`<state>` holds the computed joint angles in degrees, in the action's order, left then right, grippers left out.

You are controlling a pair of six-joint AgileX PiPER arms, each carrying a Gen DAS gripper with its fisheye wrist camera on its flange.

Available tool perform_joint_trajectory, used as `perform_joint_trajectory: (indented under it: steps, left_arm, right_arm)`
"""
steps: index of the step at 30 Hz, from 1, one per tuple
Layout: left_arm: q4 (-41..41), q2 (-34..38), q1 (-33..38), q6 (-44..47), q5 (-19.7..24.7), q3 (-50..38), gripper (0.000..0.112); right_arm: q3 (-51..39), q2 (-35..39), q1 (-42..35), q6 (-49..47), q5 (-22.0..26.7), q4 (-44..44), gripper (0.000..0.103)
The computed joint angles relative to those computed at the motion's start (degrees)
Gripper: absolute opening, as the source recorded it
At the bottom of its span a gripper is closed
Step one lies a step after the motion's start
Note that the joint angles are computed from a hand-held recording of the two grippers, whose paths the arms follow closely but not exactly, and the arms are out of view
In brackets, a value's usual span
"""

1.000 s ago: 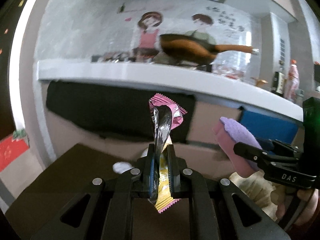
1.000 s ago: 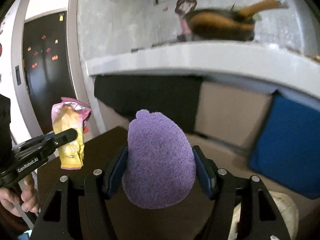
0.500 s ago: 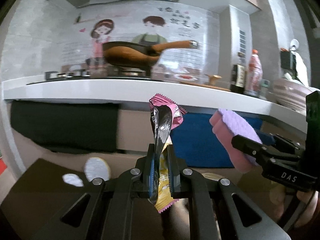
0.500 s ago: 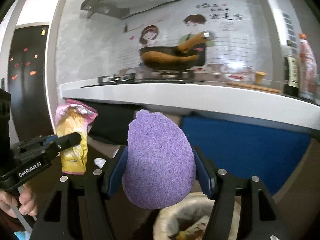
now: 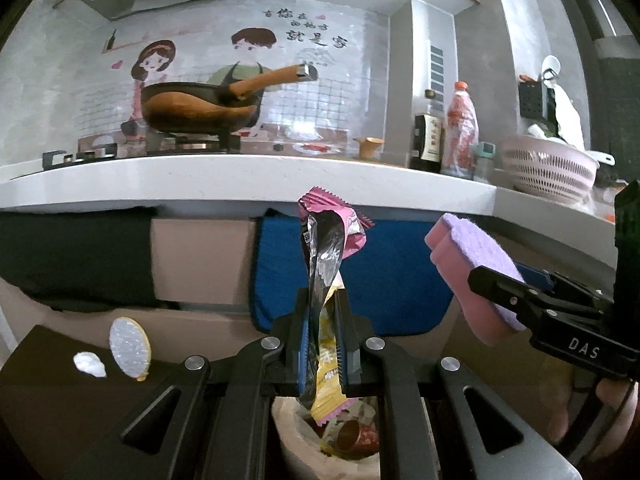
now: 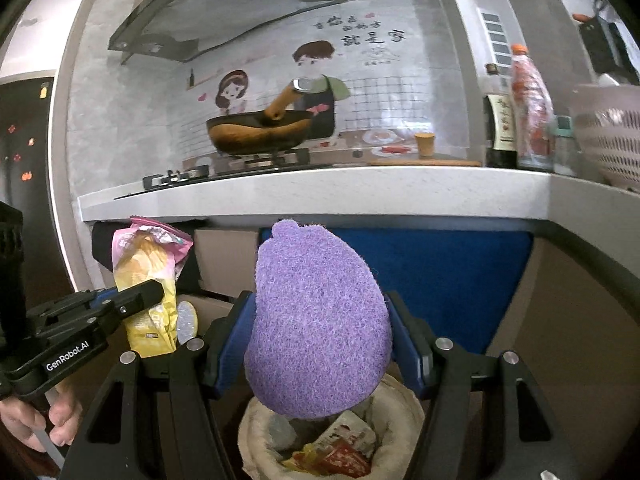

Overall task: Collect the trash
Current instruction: 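Carry the pink wrapper and purple sponge over the trash bin with both grippers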

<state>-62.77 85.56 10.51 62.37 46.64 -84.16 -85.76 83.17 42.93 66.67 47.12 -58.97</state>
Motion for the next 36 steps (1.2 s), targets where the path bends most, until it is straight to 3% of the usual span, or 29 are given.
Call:
perform_joint_trajectory:
  steps: [10,24,36]
  left_arm:
    - [2.29,0.58,-3.68,0.06,-3.11,3.11,0.011]
    - [4.01,4.91,-4.51,-0.09,-3.78,3.34,0.011]
    - [5.21,8.42,-4.63,-0.23,-4.19,2.87,0.011]
  right_arm:
    - [5.52,-1.76,-2.22,3.19,-2.53,0.72,0.061]
    - [10.22,-0.17,-8.13,3.27,-9.58,6.72,0.061]
    - [10.74,2.96,-10.15,2.01,-12.0,10.05,0.061]
